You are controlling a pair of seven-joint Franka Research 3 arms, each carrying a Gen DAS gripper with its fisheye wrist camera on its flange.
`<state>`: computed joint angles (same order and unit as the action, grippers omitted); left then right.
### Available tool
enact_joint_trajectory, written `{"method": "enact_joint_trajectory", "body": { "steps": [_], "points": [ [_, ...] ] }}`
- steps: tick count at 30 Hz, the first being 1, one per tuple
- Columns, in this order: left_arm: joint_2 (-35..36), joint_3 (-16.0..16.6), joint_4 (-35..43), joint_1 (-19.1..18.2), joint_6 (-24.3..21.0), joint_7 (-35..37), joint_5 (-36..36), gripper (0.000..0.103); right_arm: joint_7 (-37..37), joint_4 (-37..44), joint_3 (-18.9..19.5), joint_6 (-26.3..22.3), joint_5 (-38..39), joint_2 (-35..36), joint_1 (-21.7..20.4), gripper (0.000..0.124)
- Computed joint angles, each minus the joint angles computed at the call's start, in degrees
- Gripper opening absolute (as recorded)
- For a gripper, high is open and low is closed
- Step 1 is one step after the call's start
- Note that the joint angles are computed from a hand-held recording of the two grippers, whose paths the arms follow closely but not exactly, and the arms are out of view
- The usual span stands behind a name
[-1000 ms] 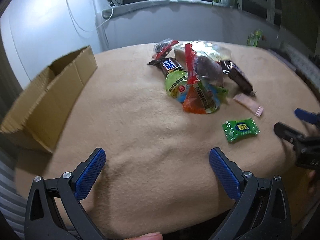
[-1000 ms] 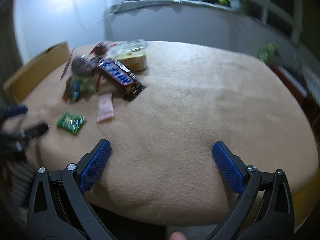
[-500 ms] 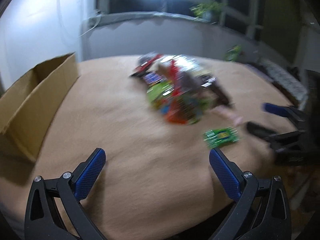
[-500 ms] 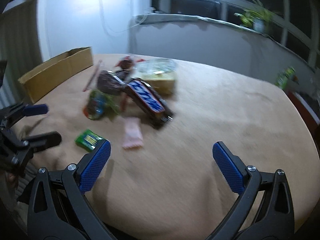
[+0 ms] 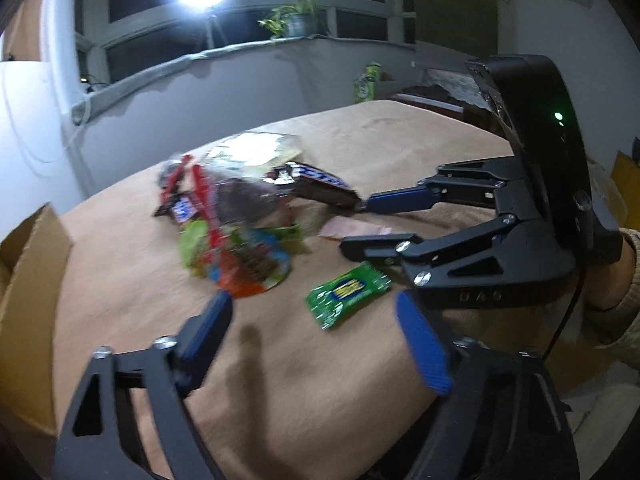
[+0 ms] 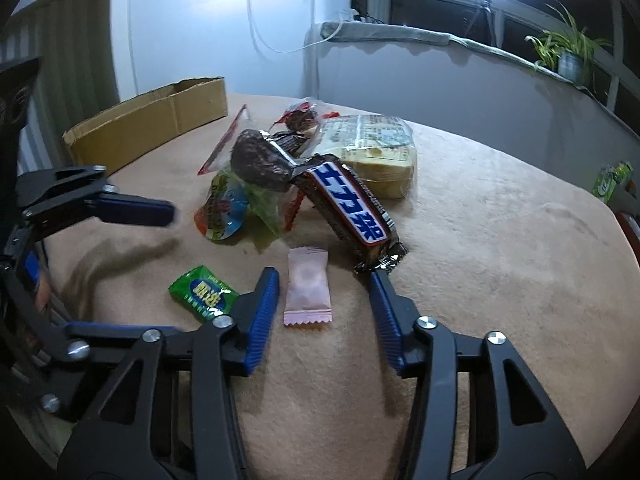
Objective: Organize snacks
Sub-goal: 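Grasp the green wrapped candy with the left gripper while the right gripper grasps the small pink packet, then carry both items over the cardboard box and open both grippers to drop them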
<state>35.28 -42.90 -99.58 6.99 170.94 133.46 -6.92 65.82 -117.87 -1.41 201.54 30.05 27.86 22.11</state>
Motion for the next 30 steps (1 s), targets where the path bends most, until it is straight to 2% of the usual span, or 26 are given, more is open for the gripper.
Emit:
{"method": "enact_joint_trajectory", "body": {
  "steps": [2,3,6,8,11,18,24,30],
  "points": [
    [0.6,0.6,1.0,-1.3,-1.5,0.5,0.9,0.067,0.4,-1.3,1.2,0.8,-1.3,-0.7,-1.4,0.028],
    [0.6,1.2,1.3,-2.2,-2.0,0.6,1.3,0.058,1.1,-2.0,2.0,1.4,-2.0,-1.0,-2.4,0.023],
    [1.4,1.3,2.3,-2.9,-3.1,1.8,0.8,0.045,4.2,-4.5,4.8,3.6,-5.1,-1.8,-5.7,0.022],
    [1.4,1.6,2.9,-3.5,-4.1,2.3,0.2,0.041,5.7,-5.6,5.4,4.8,-6.1,-2.2,-6.5,0.022],
    [0.7,3.2,2.8,-5.0,-3.8,2.2,-0.1,0.039,9.2,-7.4,6.8,6.7,-8.6,-2.8,-8.5,0.022],
    [-0.3,4.2,1.7,-5.7,-2.1,-1.1,-3.1,0.039,17.7,-10.9,7.9,10.0,-13.3,-4.5,-11.7,0.022],
    [-2.0,3.4,0.1,-4.3,0.1,-4.4,-3.8,0.039,19.7,-12.3,6.2,10.9,-12.0,-6.5,-10.5,0.022],
    [-5.4,3.3,-1.9,-2.1,3.8,-9.4,-3.9,0.039,17.4,-11.7,4.8,11.0,-7.8,-8.3,-7.3,0.022]
  ]
}}
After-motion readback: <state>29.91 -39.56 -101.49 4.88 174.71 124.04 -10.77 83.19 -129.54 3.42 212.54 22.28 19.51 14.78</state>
